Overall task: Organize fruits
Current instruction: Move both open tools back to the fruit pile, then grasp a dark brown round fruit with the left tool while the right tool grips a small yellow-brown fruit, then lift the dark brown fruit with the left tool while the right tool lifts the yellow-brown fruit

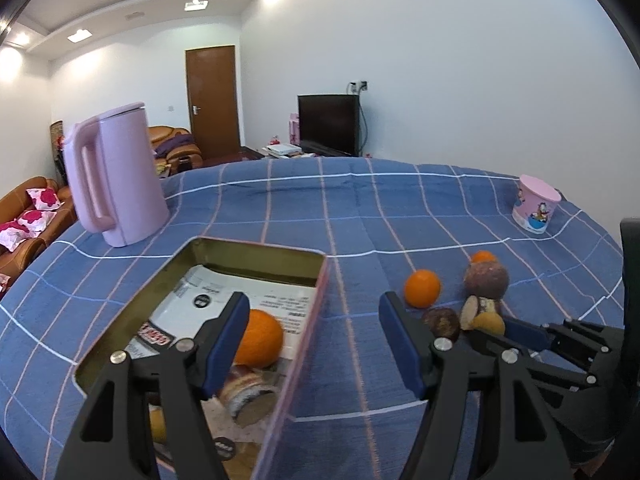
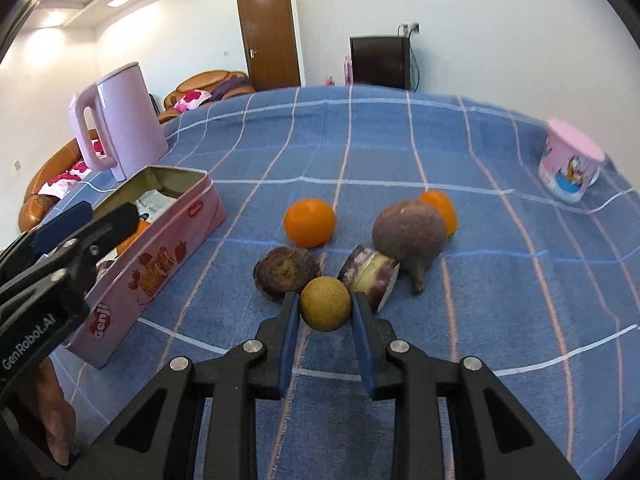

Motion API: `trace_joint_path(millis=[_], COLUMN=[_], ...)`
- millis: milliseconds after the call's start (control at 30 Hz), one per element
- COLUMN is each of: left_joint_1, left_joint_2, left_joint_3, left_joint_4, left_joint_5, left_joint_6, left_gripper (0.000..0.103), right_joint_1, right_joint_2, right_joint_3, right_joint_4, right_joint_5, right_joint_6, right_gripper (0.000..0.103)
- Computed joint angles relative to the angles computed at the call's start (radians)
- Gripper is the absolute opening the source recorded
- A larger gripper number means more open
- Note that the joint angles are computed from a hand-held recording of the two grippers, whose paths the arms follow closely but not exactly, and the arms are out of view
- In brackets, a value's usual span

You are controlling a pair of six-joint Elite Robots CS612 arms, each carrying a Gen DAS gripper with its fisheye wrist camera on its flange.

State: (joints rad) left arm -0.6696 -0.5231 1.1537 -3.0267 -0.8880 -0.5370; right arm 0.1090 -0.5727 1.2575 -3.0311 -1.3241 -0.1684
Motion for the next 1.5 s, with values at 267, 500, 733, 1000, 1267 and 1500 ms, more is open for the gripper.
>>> trace_joint_path(millis=[267, 500, 733, 1000, 1267, 1500], left_joint_1=[0.006, 0.006, 0.013, 0.028, 0.033, 0.026], left_joint_2=[0.042, 0.077, 0.100, 0.127, 0.124, 0.107], left_joint_3=[-0.100, -0.178, -0.230, -0.297, -0.289, -0.244], left_joint_4=[0.107, 0.181, 0.250, 0.323, 0.315, 0.251], left_joint_5=[-0.088, -0.133, -0.206, -0.331, -0.377, -0.300], left_joint_6=[0.012, 0.042, 0.041, 0.050, 0.042, 0.007], left_gripper=[0.070, 0.069, 0.068, 0.053, 0.037, 0.037], right_joint_1=[-0.001, -0.008, -0.021, -0.033, -0.037, -0.040], right_joint_2=[0.014, 0.027, 0.030, 0.033, 0.034, 0.032], right_joint_3=[-0.023, -0.044, -0.043, -0.052, -0.061, -0.045], right_joint_4=[-0.064, -0.083, -0.106, -0.082, -0.057, -0.102], right_joint_5=[-0.081, -0.103, -0.097, -0.063, -0.037, -0.022], right_joint_6=[-0.005, 0.018, 0.058, 0.079, 0.079, 0.077], right_gripper=[0.028, 0.028, 0.028, 0.028, 0.028, 0.028])
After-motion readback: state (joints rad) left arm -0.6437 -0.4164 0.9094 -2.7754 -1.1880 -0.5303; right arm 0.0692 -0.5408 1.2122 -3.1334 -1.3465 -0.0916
